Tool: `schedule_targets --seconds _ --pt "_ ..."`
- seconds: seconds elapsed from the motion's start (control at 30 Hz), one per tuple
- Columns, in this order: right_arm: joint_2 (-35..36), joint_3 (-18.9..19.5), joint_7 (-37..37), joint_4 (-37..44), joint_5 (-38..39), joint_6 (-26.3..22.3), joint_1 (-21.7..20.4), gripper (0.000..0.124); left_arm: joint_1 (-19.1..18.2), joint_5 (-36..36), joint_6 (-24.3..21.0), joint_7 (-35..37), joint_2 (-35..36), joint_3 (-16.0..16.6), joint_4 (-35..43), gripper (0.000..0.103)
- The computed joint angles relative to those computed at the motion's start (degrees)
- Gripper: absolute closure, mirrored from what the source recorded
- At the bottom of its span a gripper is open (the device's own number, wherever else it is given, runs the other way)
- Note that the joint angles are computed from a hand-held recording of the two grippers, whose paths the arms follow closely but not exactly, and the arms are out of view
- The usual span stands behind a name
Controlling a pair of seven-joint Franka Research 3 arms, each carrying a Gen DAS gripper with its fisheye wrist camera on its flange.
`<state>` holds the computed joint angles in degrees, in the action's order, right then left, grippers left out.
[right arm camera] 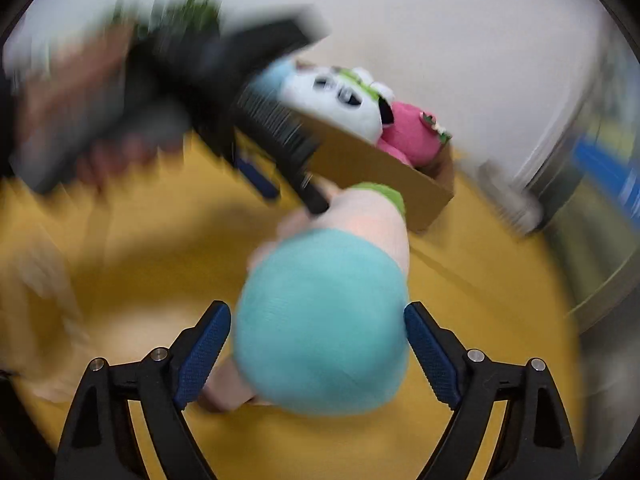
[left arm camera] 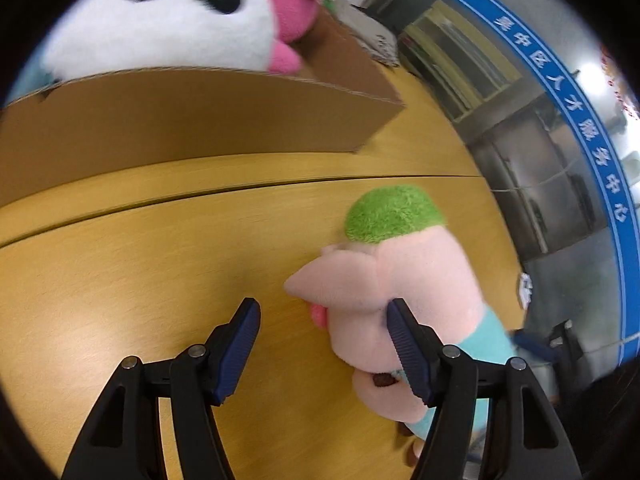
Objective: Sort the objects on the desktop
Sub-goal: 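Close the right gripper on the pig plush's teal body while the left gripper grips its head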
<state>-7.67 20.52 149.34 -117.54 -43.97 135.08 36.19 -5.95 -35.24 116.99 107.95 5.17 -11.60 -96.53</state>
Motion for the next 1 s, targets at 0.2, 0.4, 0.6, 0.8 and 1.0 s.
schedule_targets --seconds 0.2,0.4,0.6,0.8,1.0 --pt "-8.6 -5.03 3.54 -10.25 14.6 18.62 -3.28 0.021 -0.73 5.38 2.14 -2.41 -1.79 0.28 -3.41 0.045" --pt "0.5 -3.62 -9.13 -5.92 27.16 18.45 -2.3 0.027 0.0 -0.56 2.07 -0.07 -3.6 1.13 -4.37 0.045" --pt "-0.77 -4.61 -15.53 -8.05 33.76 20.47 -2.25 0.027 -0.52 -4.72 1.82 5.58 -3.6 1.41 -0.56 0.028" --pt "-3.12 -3.99 -18.66 -10.89 38.4 22.82 -3.73 0.024 -3.39 5.82 -0.47 0.8 5.03 -1.4 7.91 0.023" --pt "-5.74 -1.88 -9.52 -15.31 42.32 30.45 -6.65 0.021 -2.78 8.91 -1.66 -0.19 4.13 -2.37 4.07 0.036"
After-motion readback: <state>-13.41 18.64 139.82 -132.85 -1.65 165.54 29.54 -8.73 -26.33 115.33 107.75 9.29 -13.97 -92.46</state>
